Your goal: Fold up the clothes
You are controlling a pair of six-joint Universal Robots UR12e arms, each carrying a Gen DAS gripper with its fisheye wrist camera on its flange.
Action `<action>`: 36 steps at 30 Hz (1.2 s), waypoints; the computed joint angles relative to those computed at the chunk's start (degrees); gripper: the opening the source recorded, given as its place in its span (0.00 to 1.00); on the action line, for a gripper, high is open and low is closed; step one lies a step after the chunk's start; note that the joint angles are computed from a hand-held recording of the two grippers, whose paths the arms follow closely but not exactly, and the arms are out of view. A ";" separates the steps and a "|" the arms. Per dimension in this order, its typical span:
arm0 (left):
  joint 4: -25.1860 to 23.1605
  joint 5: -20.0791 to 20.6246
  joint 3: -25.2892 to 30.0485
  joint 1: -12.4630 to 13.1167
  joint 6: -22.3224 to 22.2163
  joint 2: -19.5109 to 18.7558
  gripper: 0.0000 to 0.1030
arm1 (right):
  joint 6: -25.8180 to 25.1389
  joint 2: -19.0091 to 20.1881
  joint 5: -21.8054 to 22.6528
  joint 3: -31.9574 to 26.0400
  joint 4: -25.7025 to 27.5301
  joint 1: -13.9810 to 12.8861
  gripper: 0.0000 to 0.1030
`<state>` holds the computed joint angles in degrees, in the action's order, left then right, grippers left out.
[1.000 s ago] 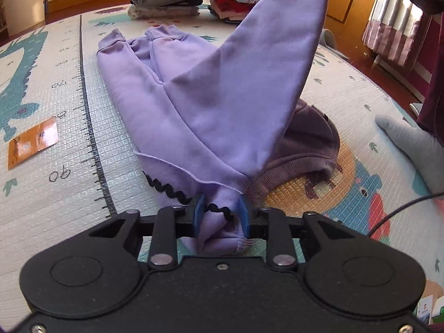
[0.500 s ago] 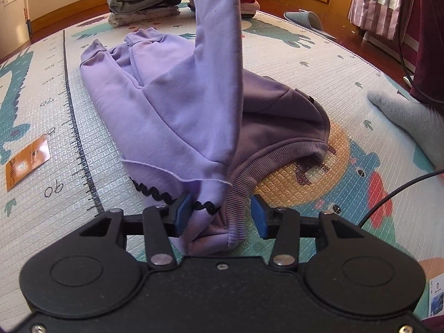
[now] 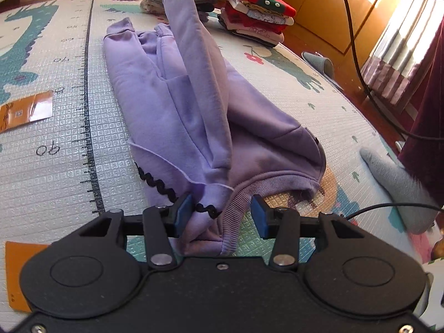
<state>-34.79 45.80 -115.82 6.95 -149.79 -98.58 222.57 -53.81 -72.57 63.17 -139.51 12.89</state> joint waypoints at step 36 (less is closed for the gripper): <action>1.14 -4.48 0.33 1.39 -13.06 -1.30 0.41 | -27.87 4.36 5.88 1.83 -0.56 -0.43 0.26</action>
